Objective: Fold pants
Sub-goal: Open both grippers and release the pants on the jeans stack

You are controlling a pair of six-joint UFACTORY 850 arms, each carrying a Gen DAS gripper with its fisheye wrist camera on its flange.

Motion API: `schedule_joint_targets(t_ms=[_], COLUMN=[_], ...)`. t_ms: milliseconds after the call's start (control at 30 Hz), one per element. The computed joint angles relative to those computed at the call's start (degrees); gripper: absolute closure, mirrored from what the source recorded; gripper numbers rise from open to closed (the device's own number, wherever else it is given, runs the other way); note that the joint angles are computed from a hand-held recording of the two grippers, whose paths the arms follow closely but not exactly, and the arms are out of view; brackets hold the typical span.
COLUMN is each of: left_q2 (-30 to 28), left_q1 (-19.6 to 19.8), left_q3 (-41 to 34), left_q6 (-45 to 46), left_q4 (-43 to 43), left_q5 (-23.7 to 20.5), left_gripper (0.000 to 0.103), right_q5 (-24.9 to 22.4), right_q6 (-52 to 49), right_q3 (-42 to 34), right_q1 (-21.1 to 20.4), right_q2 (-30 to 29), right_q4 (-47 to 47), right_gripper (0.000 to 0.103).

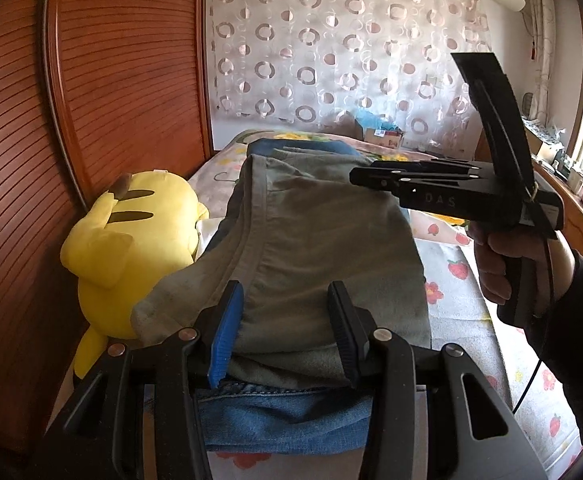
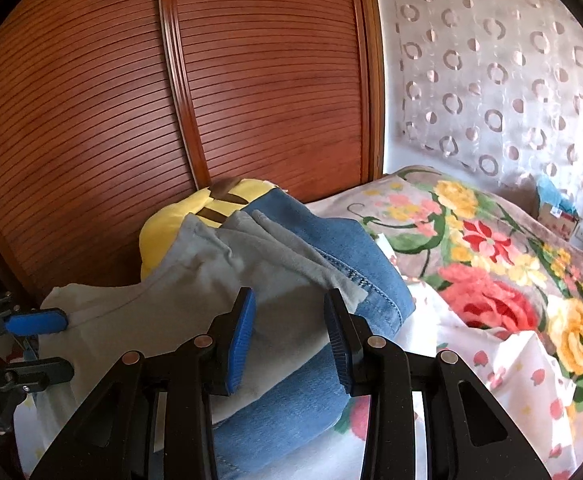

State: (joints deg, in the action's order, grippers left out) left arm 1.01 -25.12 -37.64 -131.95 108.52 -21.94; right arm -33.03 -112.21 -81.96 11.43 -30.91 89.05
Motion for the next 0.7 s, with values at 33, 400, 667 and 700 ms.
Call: schedule_joint_targets(t_ms=[33,400,667,700], left_q2=[0.2,3.4,5.3,5.5], left_q1=[0.0,0.3,-0.7,-0.9], left_q3=[0.2,2.4,3.6,3.8], left_q6=[0.0,0.6,4.3,4.3], left_q4=[0.0,-0.9,-5.1,-5.4], left_q5=[-0.2,-0.9,-3.6,-4.2], left_gripper=[0.058,0.053,0.022,0.022], right_q5=[-0.6,-2.7,-3.1,-3.0], right_q6=[-0.9,-5.9,-7.5,-7.6], right_q3=[0.6,6.7,10.2,10.5], right_q1=[-0.3,-0.9,-1.2,-1.3], right_q2=[0.2,4.3,6.7,7.0], right_q4=[0.5,4.1,6.0,6.3], right_gripper=[0.066,0.066,0.066,0.066])
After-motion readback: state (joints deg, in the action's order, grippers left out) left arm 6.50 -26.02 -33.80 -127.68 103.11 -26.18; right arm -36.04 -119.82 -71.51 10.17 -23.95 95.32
